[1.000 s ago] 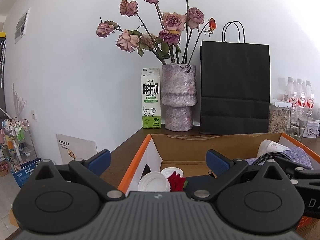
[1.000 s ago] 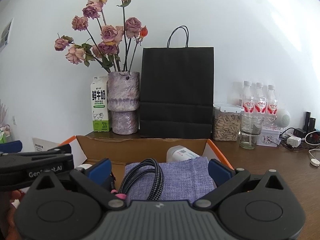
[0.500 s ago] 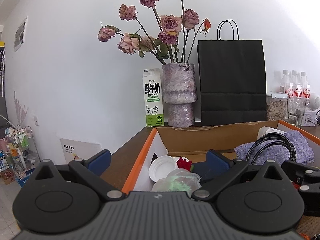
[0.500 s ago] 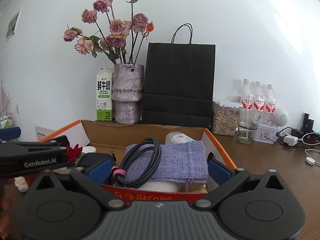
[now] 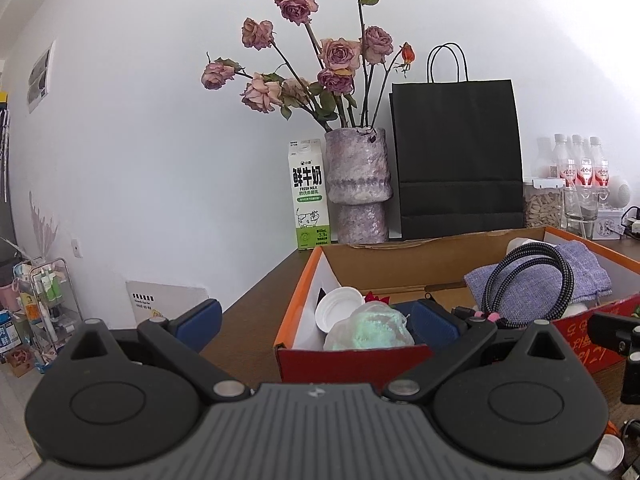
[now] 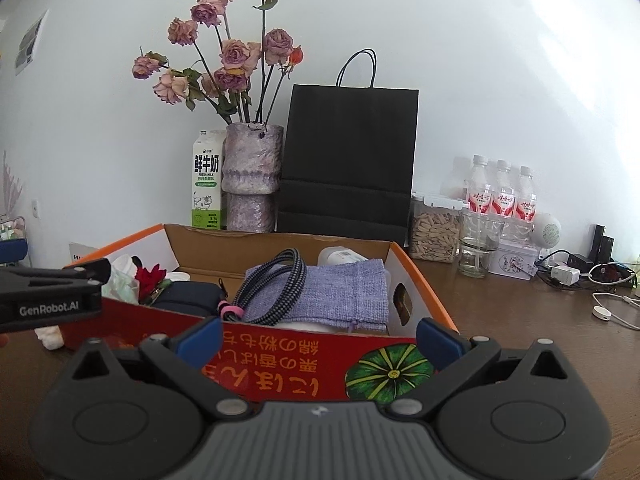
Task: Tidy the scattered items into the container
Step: 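Move both open tools back toward the tissue and USB cable, then grasp the short black USB cable with the right tool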
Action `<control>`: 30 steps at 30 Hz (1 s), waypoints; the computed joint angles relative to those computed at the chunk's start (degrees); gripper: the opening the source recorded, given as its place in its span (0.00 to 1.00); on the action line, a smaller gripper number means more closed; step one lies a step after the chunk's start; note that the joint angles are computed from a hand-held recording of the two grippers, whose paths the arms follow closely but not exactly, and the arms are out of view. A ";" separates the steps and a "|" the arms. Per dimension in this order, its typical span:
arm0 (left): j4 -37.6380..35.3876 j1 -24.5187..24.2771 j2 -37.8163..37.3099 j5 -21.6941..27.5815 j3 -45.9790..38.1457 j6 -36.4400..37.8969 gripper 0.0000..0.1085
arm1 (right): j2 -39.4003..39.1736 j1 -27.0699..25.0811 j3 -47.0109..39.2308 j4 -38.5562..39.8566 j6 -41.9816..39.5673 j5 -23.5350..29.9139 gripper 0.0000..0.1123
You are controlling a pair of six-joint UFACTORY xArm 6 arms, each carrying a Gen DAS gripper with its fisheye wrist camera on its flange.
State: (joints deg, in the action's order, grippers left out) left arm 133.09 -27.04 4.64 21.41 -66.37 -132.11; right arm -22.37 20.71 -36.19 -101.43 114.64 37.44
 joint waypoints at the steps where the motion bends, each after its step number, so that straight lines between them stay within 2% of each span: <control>1: -0.25 0.33 -0.26 -0.78 0.22 0.37 0.95 | -0.29 0.01 0.33 0.77 -0.59 -0.08 0.92; 5: 0.62 1.71 -2.12 -2.26 2.06 -1.92 0.95 | -2.05 -0.59 1.99 3.62 -2.49 -1.58 0.92; 10: 1.01 4.79 -2.83 -8.97 1.82 -3.14 0.95 | -4.94 -0.98 4.47 6.18 -3.53 -3.03 0.92; 16: 2.99 6.12 -5.04 -10.43 4.07 -4.45 0.95 | -7.59 -0.57 6.73 11.67 -8.35 -3.71 0.92; 23: -2.87 8.91 -6.15 -14.34 5.47 2.48 0.95 | -11.06 -1.13 9.57 17.50 -14.07 -6.39 0.92; 27: -3.37 10.01 -6.79 -15.28 6.26 2.65 0.95 | -12.63 -1.49 11.07 21.57 -18.12 -8.23 0.92; 30: -6.33 10.68 -6.94 -16.05 6.69 6.64 0.95 | -13.73 -1.08 12.06 24.16 -20.92 -9.04 0.92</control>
